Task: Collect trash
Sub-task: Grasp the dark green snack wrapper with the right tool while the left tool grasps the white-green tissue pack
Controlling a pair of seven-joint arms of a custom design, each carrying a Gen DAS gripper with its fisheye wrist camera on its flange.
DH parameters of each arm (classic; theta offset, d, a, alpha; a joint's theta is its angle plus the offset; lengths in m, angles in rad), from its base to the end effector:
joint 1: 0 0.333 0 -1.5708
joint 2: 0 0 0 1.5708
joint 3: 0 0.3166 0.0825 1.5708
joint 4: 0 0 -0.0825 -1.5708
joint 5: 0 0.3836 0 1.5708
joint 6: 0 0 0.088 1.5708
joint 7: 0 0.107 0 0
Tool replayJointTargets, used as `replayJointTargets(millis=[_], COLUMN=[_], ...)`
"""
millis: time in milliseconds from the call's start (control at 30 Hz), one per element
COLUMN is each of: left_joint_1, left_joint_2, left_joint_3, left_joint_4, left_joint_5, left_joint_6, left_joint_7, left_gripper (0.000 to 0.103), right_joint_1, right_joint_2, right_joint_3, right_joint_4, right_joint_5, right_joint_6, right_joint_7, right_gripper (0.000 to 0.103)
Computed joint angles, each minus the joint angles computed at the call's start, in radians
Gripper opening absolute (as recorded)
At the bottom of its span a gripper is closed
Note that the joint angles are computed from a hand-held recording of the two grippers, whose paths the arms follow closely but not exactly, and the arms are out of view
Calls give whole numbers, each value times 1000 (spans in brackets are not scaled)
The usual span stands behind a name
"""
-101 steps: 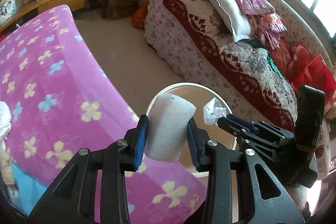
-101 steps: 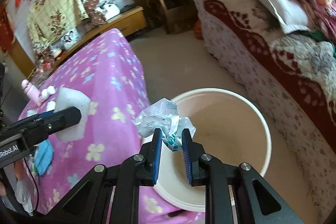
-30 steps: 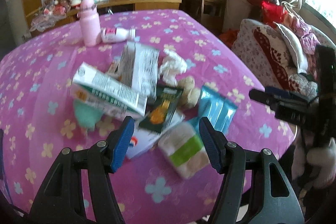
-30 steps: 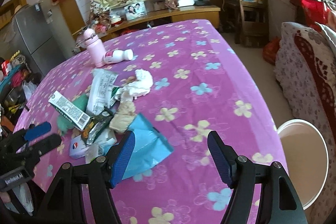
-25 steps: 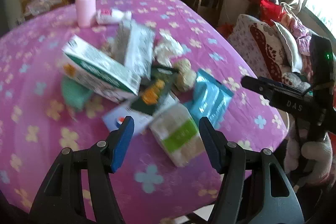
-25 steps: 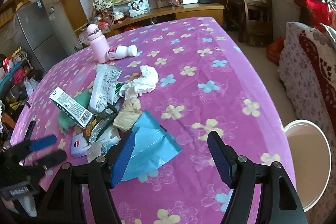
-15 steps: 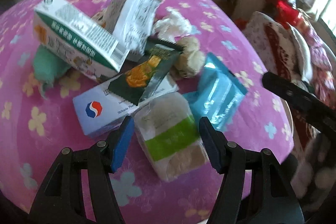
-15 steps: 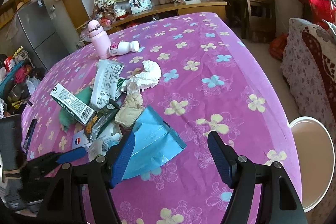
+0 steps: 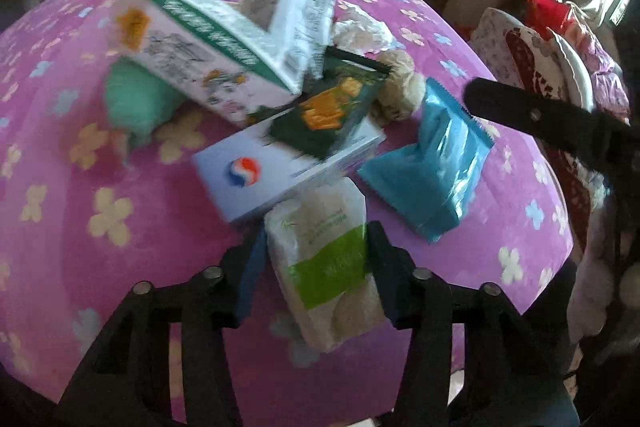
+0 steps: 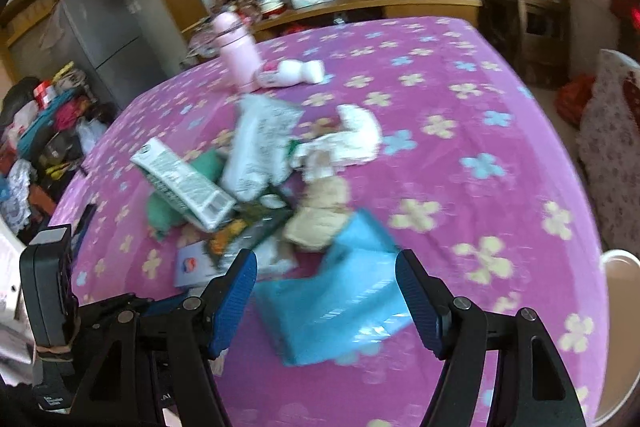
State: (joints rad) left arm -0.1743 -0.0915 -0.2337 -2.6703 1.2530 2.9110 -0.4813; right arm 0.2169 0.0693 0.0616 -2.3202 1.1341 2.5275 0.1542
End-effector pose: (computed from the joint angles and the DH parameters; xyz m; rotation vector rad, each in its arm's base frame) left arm 0.3540 -0.2147 0.2783 -2.3360 1.4667 -0.6169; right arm 0.5065 0.1351 0.3215 -2.2457 0.9444 0.0446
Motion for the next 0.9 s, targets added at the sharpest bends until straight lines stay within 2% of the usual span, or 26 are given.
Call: replayJointTargets(millis=[100,167,300,400,500,533,600,633,667,900], left_joint_1=[0,-5,18,49,65,65,58,56,51,11], left_joint_2=[-64,-108,-150,-146,-125,-123,-122,-129,-132,-215], left_joint_3=[0,-6,-26,-33,-37,-37,-33,-31,-29,-53], left_joint_4=[-59,-96,-130,-136,-122,-120,-116,-120,-120,-140], left_joint_5=[-23,-75,-85,-32,23,39,41,48,37,-82], left_joint_6=[4,-23,-32,3,19,19,17,23,21,-13], left_joint_7=[14,51,37,-21,-78,-94,-96,-105,-99,-14], left_gripper=[41,40,40,40,40,40,40,40,37,35], right_joint_1=[13,28,71,90,87,82,72,68,62,31], right_joint_2=[15,29,74,126,176,185,183,174,164,34], right_joint_3=[11,24,53,60,63,68,80,85,87,53], right_joint_4=[14,24,49,91,135,142,135,125,116,33], right_joint_5=[-32,-49,-59,-96,-143,-138,-113,-97,-83,7], right_joint_6=[-53,-69,-2,34,17,15,26,36,33,-41], right_joint_7=[36,59,114,200,280,277,238,213,192,39], right_gripper=[69,69,67,60,45,36,32,24,22,20])
